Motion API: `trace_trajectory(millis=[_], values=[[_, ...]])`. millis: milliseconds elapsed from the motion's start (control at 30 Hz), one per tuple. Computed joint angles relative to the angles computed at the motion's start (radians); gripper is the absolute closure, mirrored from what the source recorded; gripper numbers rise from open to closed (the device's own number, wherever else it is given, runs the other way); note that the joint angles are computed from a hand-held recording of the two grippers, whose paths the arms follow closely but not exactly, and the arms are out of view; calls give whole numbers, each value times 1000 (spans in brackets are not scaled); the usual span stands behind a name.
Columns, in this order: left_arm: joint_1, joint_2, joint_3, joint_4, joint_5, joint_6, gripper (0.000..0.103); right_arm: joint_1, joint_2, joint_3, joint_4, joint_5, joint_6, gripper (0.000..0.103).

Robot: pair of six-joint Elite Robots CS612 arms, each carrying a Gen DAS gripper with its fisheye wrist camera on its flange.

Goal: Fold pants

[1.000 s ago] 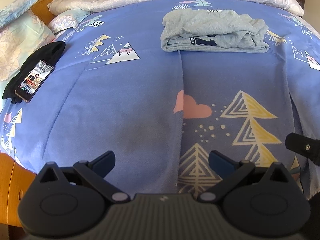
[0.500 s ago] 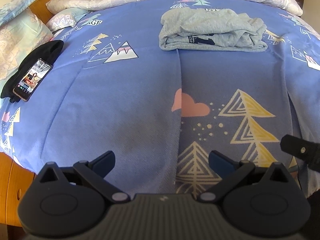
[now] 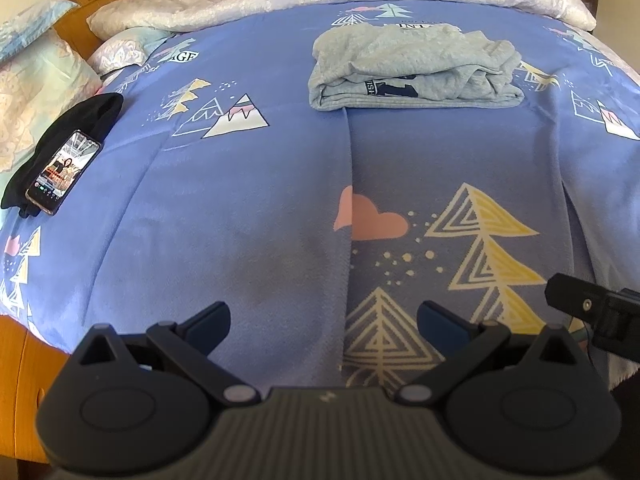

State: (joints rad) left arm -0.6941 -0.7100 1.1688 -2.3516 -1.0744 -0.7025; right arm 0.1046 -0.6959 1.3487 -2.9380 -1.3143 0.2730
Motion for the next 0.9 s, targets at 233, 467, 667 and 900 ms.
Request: trace_trajectory(millis=[233,467,667,900], values=[[-1,0,-2,8,-1,5,0,1,0,-3,8,0,-13,8],[0,0,-1,9,-3,1,0,1,0,-4,12,2,-19,8],[0,0,2,12,-2,-8,0,0,1,-4,15,5,-17,8],[0,1,2,14,-7,-6,0,1,0,-3,15,4,-18,8]])
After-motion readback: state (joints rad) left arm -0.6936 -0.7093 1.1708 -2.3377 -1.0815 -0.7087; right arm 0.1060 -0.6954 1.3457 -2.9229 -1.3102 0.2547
